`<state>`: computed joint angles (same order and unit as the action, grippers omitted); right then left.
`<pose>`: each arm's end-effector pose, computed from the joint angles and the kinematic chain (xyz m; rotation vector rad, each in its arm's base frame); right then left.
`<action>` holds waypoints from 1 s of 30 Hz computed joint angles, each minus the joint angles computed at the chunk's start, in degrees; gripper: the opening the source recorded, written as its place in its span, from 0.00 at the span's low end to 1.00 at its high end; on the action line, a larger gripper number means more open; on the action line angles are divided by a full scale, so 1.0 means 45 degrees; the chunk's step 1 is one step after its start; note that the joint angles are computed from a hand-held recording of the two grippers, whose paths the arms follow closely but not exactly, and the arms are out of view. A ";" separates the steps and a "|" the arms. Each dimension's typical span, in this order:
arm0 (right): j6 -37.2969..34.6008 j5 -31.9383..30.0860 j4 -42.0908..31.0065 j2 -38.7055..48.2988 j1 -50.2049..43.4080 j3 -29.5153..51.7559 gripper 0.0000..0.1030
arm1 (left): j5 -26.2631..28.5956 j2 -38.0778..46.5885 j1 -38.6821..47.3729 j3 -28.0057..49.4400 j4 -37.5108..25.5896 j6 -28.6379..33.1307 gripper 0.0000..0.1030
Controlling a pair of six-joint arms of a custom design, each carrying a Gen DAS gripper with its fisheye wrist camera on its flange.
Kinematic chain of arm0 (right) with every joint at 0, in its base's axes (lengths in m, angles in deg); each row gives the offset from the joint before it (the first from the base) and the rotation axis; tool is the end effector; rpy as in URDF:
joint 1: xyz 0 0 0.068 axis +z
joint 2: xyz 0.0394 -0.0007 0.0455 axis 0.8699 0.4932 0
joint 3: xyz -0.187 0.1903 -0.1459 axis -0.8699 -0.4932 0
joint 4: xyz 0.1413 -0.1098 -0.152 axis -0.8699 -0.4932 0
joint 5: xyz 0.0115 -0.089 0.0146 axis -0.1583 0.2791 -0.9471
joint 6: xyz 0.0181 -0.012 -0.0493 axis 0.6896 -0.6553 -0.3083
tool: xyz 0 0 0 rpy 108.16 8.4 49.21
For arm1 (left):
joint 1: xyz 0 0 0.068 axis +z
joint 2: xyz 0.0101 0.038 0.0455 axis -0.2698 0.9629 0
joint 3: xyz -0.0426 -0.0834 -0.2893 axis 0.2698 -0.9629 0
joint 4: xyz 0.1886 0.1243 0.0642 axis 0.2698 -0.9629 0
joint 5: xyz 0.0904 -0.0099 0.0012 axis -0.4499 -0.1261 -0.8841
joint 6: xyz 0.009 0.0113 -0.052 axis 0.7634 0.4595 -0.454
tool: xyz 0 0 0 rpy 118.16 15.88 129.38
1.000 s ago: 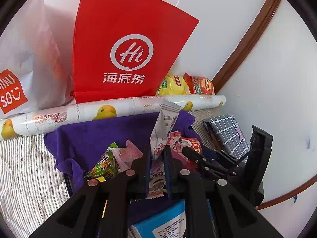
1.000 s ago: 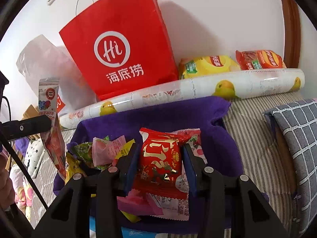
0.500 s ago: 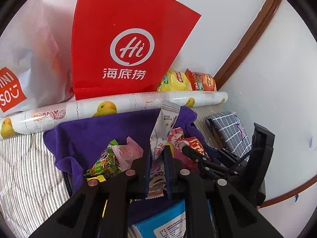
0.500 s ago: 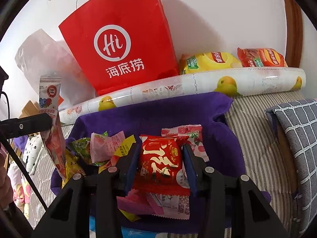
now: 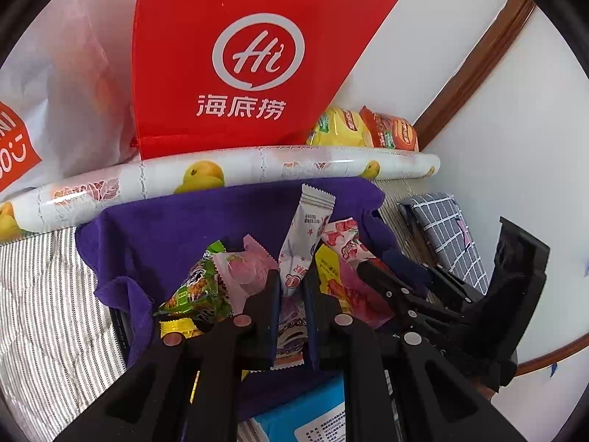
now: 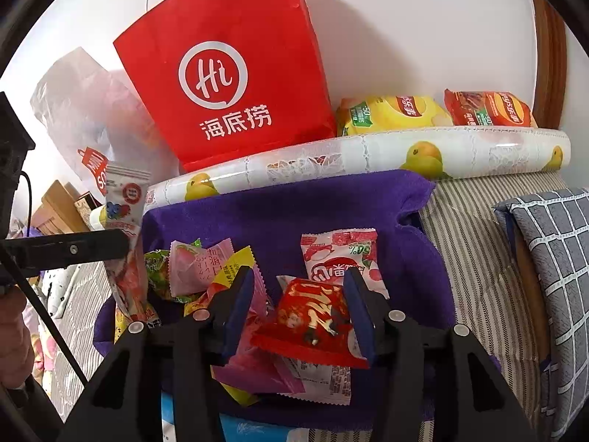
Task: Organize snacks
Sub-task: 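Open the right tool over the towel to drop the red packet while the left tool lowers the stick packet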
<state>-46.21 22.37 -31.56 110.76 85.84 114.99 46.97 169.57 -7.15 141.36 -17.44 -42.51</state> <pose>0.2066 0.0937 0.1881 0.1410 2.3891 0.3289 0.2793 0.0219 0.2648 0.4346 2.6055 -0.6580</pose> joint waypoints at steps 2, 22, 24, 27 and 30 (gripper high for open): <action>0.0007 -0.0043 0.0003 -0.0058 -0.0003 -0.0019 0.49 | -0.0065 0.0078 -0.0053 -0.0032 0.0055 -0.0032 0.12; 0.0072 0.0087 -0.0080 -0.0307 0.0282 -0.0019 0.50 | -0.0608 0.0894 -0.0614 -0.0070 0.0337 -0.0600 0.12; 0.0079 0.0083 -0.0083 -0.0306 0.0285 -0.0016 0.50 | -0.0651 0.0977 -0.0658 -0.0059 0.0329 -0.0648 0.12; 0.0075 0.0089 -0.0084 -0.0299 0.0280 -0.0013 0.50 | -0.0758 0.1094 -0.0744 -0.0032 0.0346 -0.0750 0.12; 0.0054 0.0060 -0.0094 -0.0297 0.0261 -0.0005 0.50 | -0.0823 0.1245 -0.0801 -0.0043 0.0423 -0.0879 0.12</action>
